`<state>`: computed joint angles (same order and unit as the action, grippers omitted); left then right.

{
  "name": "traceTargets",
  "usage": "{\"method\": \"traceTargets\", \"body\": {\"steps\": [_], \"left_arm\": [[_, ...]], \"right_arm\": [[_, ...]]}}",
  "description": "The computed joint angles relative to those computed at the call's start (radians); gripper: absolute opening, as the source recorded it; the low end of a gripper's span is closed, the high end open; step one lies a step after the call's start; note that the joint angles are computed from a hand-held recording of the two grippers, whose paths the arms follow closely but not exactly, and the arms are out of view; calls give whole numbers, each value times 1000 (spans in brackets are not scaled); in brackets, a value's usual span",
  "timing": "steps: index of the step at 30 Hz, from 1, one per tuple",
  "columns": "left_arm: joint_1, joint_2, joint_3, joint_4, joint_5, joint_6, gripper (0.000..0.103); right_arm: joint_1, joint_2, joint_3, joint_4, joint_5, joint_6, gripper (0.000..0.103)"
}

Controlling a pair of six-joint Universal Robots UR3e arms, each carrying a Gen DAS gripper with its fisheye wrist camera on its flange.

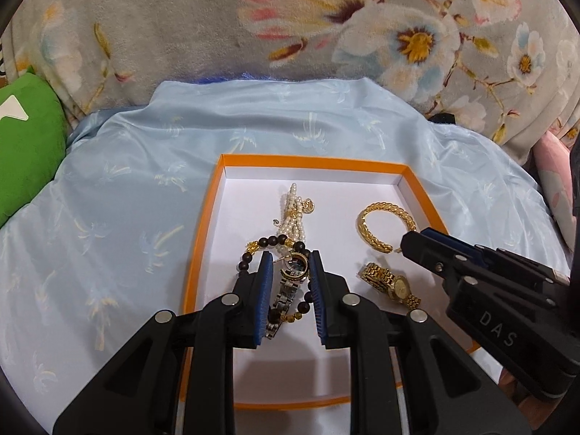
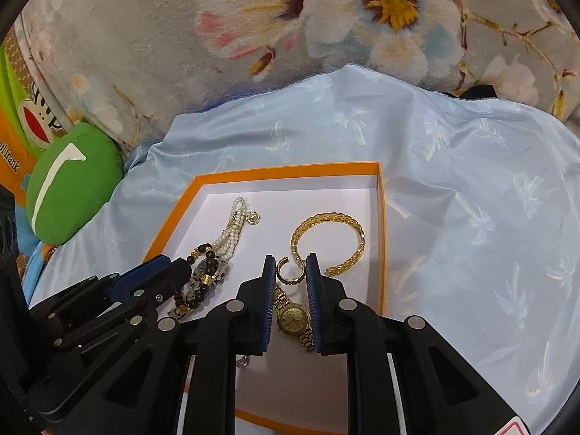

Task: Organize jewelry
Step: 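Lift and carry both hoop earrings over the orange box, then open the right tool into the box while the left tool releases its earring, then close the left tool on a gold dangle earring while the right tool grasps the other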

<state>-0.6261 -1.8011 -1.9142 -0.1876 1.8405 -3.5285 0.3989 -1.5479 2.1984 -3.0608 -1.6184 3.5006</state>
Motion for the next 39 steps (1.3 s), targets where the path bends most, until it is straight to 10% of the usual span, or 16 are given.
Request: {"method": "traceTargets", "body": {"steps": [13, 17, 24, 39], "left_arm": [[5, -4, -20, 18, -21, 0, 21], [-1, 4, -32, 31, -5, -13, 39], [-45, 39, -79, 52, 57, -36, 42], [-311, 326, -437, 1, 225, -298, 55]], "right_arm": [[17, 66, -29, -44, -29, -2, 17], [9, 30, 3, -65, -24, 8, 18], [31, -104, 107, -56, -47, 36, 18], [594, -381, 364, 173, -407, 406, 25]]}}
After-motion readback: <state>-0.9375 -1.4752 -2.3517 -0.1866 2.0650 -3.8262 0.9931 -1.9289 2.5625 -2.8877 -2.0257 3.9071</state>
